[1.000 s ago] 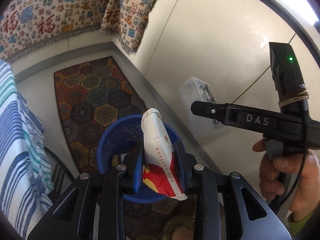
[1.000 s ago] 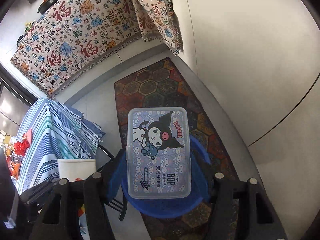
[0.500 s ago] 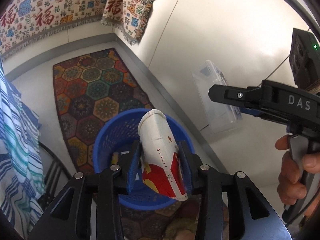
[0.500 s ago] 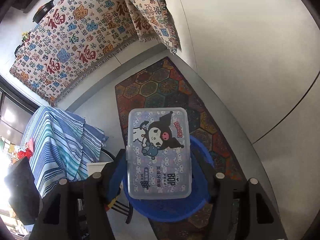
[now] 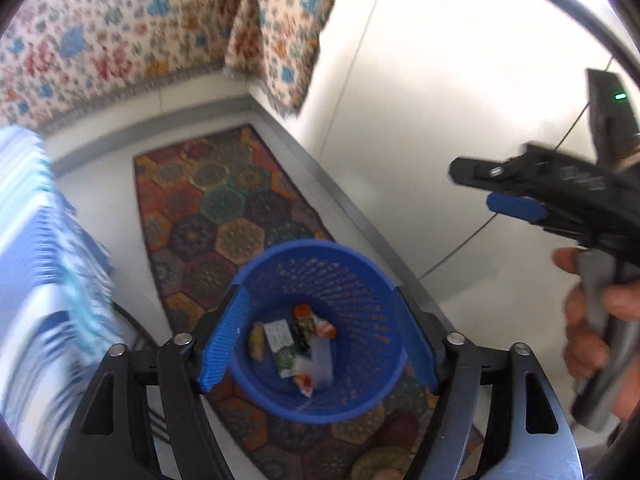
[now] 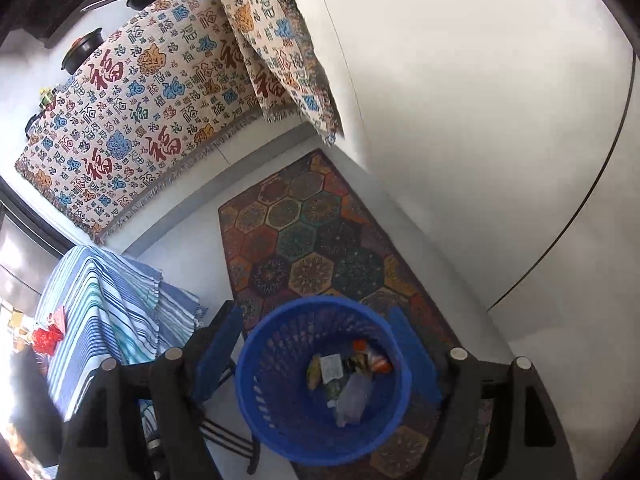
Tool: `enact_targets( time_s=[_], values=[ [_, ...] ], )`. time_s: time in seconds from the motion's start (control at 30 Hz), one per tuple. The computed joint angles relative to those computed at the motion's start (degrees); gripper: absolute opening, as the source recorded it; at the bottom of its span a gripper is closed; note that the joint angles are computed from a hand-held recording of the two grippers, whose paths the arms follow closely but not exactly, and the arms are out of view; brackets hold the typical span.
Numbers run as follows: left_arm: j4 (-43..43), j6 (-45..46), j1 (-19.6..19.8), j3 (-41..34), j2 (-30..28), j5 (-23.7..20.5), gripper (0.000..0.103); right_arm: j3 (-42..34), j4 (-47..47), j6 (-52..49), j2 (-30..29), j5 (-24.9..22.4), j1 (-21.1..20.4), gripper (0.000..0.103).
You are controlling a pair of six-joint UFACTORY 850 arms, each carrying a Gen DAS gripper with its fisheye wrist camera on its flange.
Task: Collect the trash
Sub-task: 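Move both tools back over the table toward the remaining trash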
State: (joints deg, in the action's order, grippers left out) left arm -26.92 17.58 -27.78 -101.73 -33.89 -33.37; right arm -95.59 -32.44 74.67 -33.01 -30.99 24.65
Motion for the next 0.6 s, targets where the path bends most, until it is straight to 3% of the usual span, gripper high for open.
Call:
enact_targets(
  time_s=[0.17, 0.4, 0.53, 0.6],
  values=[
    [0.96, -1.69, 1.1, 12.12, 11.66, 8.36, 0.098, -3.59, -3.58, -0.07, -1.37, -2.58, 1.85, 0.079],
    [5.46, -6.1, 7.75, 22.13, 22.03, 4.89, 0.099, -15.28, -5.66, -11.06, -7.72, -5.78, 8.26, 0.079],
    [24.46, -21.31, 11.51, 28.0, 26.74, 6.12, 0.099, -25.79, 1.45, -22.69, -13.96, -5.16, 13.23, 0.079],
    [28.44, -24.77, 14.21, 29.26, 27.31, 4.3, 0.099, -33.36, 8.7, -31.49, -18.6, -5.87, 15.66, 0.079]
  ],
)
